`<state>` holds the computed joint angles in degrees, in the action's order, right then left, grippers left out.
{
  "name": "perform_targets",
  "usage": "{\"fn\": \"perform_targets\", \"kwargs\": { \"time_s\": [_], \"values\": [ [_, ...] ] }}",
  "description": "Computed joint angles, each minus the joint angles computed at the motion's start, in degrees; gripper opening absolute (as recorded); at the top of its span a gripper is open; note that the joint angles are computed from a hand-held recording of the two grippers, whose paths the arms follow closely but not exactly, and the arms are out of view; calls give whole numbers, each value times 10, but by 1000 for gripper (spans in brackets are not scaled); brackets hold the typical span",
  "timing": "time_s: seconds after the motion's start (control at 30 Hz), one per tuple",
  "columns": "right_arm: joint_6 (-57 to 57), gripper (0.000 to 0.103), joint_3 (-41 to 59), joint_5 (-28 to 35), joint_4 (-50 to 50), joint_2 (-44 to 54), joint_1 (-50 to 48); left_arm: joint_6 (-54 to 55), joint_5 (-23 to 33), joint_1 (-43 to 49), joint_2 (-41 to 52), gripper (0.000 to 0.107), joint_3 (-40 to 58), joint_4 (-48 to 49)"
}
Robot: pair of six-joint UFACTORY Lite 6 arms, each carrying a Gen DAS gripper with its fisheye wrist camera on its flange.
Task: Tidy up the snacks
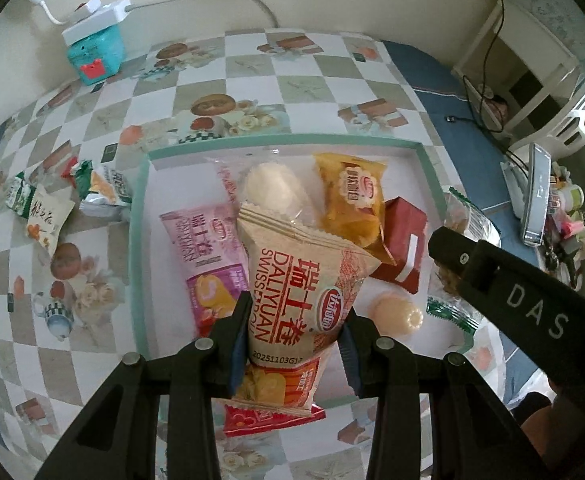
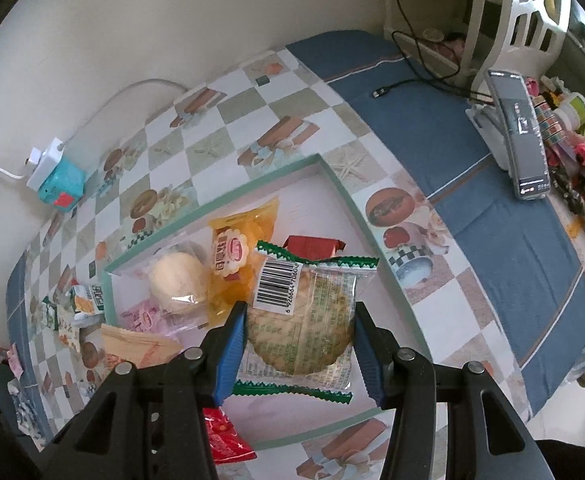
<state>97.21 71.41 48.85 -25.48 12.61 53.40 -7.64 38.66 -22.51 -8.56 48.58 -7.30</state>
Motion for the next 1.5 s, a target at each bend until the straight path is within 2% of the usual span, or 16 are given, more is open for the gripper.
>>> {"fn": "perform_targets", "kwargs": {
  "time_s": [0.4,0.5,0.57,0.63,0.73,0.93,1.1,1.17,1.33,1.5],
  "values": [
    [-33,54,16,-18,35,45,-12,11,-13,16,36,41,4,-6],
    [-35,54,16,-25,44,49,-15,11,-11,20,36,50,4,-4],
    [-32,55,16,-21,44,48,-15,15,-10,23,32,59,4,-7],
    [-27,57,17,-14,40,46,-14,14,-8,23,28,61,4,-5],
    [-22,66,18,-11,35,43,-13,20,-5,24,22,65,3,-9],
    [-11,66,23,3,23,38,-8,20,4,29,10,67,7,-9],
    [2,67,30,21,7,30,0,31,13,46,1,77,12,-20],
    [5,78,32,25,1,29,2,36,15,55,-3,85,13,-23],
    [17,80,33,29,-7,26,4,48,23,94,-14,86,16,-20],
    [20,80,41,39,-12,31,8,104,37,167,-14,86,24,-61]
  ]
}}
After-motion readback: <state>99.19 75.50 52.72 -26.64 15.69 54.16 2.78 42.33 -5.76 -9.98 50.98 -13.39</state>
